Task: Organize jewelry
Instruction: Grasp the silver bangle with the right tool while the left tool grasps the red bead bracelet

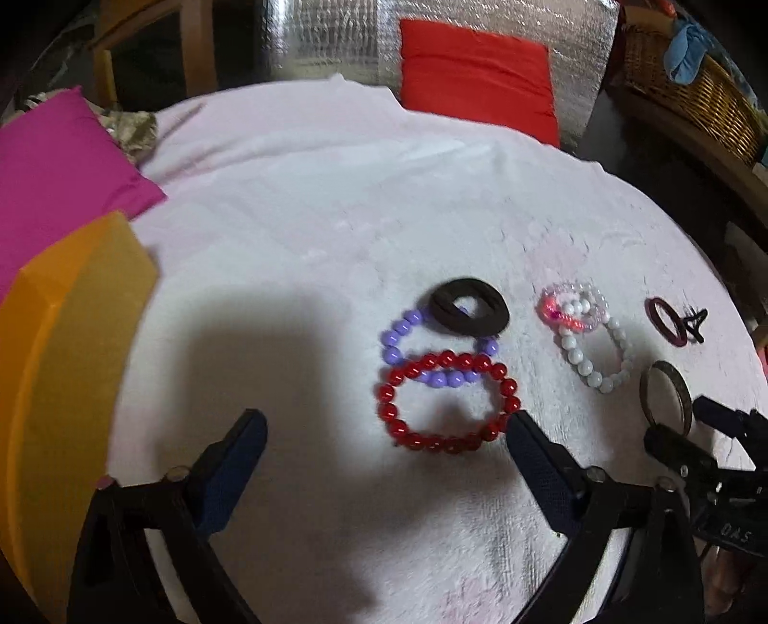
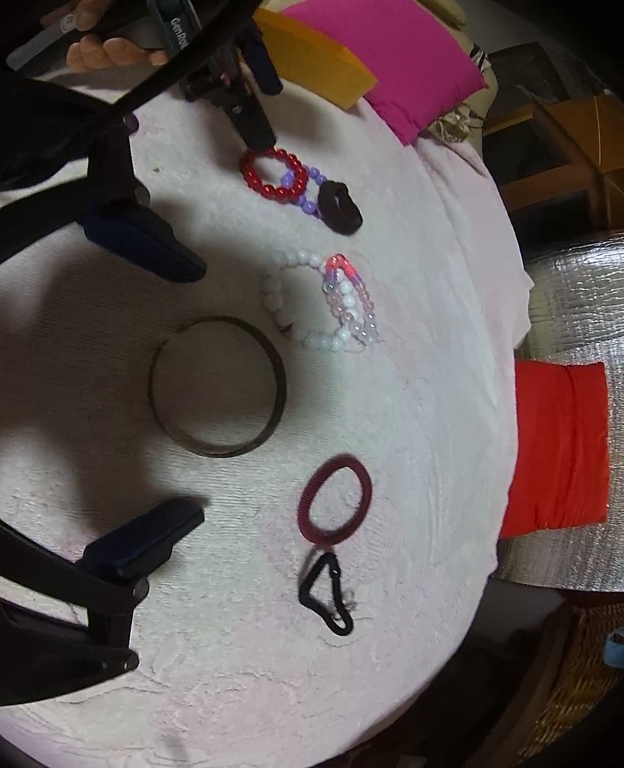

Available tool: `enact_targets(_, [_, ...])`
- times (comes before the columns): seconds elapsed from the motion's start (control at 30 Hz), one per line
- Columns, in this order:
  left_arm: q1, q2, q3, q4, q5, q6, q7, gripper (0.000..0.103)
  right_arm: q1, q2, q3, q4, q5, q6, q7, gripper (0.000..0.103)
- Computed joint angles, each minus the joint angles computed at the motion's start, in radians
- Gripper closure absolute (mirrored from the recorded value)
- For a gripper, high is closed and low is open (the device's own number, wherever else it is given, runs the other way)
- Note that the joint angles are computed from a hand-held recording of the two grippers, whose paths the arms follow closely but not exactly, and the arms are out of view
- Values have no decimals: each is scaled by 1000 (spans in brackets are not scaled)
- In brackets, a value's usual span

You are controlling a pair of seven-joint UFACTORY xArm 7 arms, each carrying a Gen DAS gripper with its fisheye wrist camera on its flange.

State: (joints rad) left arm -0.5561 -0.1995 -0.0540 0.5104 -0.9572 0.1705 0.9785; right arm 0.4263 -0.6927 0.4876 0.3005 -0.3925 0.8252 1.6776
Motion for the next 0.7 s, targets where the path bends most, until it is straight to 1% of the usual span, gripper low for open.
enact_targets(0.03, [-2, 6, 2, 5, -2, 12, 6, 14, -6, 8, 7, 6, -6, 9, 4, 23])
enact_targets(0.07, [-1, 14, 4, 11, -4, 31, 13, 20, -6, 9, 11, 8, -8, 17, 9, 26])
enact_targets(0.1, [-4, 17, 2, 15, -25, 33, 30, 21, -5, 4, 18, 6, -11, 25, 21, 29])
enact_targets(0.13, [-9, 17, 2, 16, -60, 30, 60, 24, -3, -3, 21, 1, -13, 27, 31, 33])
enact_targets(0.17, [-15, 13, 7, 19, -102, 38, 101, 33, 1, -11, 23, -3, -13, 31, 41, 36])
enact_targets(0.2, [-8, 10, 7, 21, -115, 56, 119, 38, 7, -23, 26, -10, -12, 36, 51, 41])
enact_targets(0.23, [-2, 10, 7, 26, -135, 79, 143, 48, 11, -34, 27, -16, -12, 38, 61, 41])
enact_targets(0.27, [6, 6, 6, 28, -154, 103, 165, 55, 16, -47, 26, -26, -12, 30, 69, 41])
enact_targets(0.3, [13, 8, -2, 31, -168, 112, 180, 59, 30, -72, 24, -42, -7, 30, 75, 41])
enact_targets(0.37, [27, 0, -13, 29, -196, 124, 213, 74, 33, -84, 29, -48, -6, 28, 83, 41])
enact_targets(0.4, [34, -4, -14, 28, -210, 137, 233, 77, 37, -92, 29, -52, -5, 27, 85, 42])
enact_targets(0.43, [42, -10, -15, 27, -215, 155, 244, 88, 38, -100, 31, -55, -6, 24, 88, 42])
enact_targets(0.47, [52, -8, -20, 29, -208, 165, 244, 94, 43, -107, 37, -57, -4, 26, 94, 42])
enact_targets(0.53, [66, -15, -27, 26, -202, 179, 243, 94, 59, -135, 35, -69, 7, 32, 97, 42])
enact_targets(0.6, [68, -28, -27, 23, -220, 197, 263, 96, 69, -154, 39, -74, 15, 44, 101, 42])
enact_targets(0.67, [78, -47, -20, 19, -222, 239, 275, 97, 75, -170, 45, -72, 20, 57, 103, 42])
enact_targets(0.7, [82, -51, -20, 18, -222, 246, 280, 97, 80, -182, 46, -73, 23, 63, 105, 42])
